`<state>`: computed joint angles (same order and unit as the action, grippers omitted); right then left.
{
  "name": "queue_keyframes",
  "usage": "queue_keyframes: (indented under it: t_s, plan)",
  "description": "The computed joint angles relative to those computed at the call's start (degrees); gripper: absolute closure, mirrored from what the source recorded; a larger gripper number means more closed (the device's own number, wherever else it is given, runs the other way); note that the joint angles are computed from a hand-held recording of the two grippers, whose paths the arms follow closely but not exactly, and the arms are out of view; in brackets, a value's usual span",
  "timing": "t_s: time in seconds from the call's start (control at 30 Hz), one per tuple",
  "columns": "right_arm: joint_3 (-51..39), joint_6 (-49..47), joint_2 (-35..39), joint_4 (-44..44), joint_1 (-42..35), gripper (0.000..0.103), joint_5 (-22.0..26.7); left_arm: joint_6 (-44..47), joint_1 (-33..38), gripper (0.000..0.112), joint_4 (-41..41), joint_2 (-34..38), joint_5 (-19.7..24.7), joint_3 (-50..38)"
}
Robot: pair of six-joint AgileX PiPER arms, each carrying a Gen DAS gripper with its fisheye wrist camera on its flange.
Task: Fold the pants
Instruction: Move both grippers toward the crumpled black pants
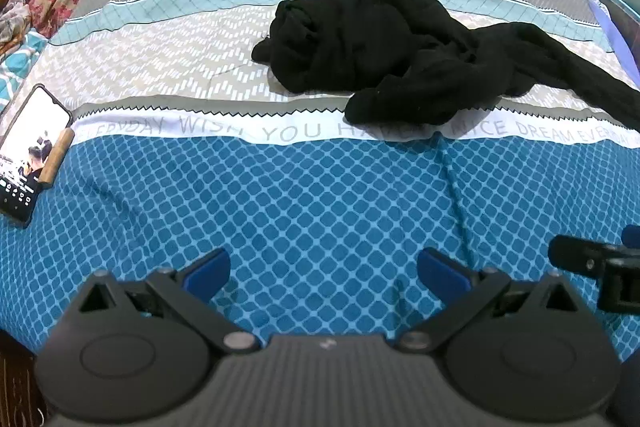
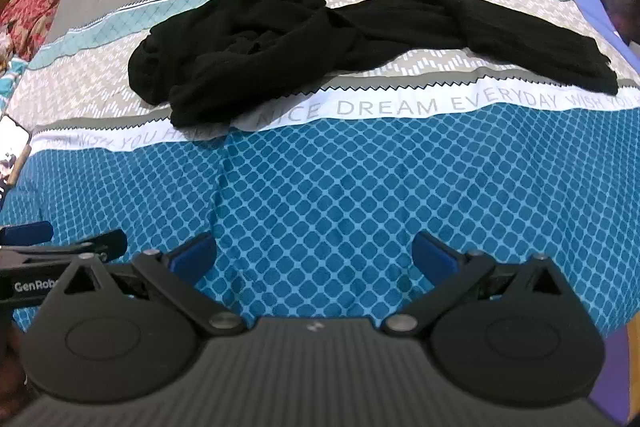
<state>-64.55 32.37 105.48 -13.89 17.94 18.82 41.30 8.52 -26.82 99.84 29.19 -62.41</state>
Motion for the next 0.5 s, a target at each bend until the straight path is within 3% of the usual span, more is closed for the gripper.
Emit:
queue_keyframes:
  t_s: [0.13,0.2,0.5]
  plan:
    - [1.1,-3.0,0.0,1.6,-1.0,0.0,-0.8,-2.5,-1.4,0.009,2.6,-1.3,-0.2,0.6]
    - [-1.5,1.4,0.4,-1.6,0.5,0.0,2.5,-5.7,-3.0,0.009,4.9,-2.0,-1.1,1.5]
    - [-2.9,13.4,1.4,-9.7,2.6,0.0,5.8,-9.7,-5.3,0.009,8.4,-2.7,-1.7,2.1]
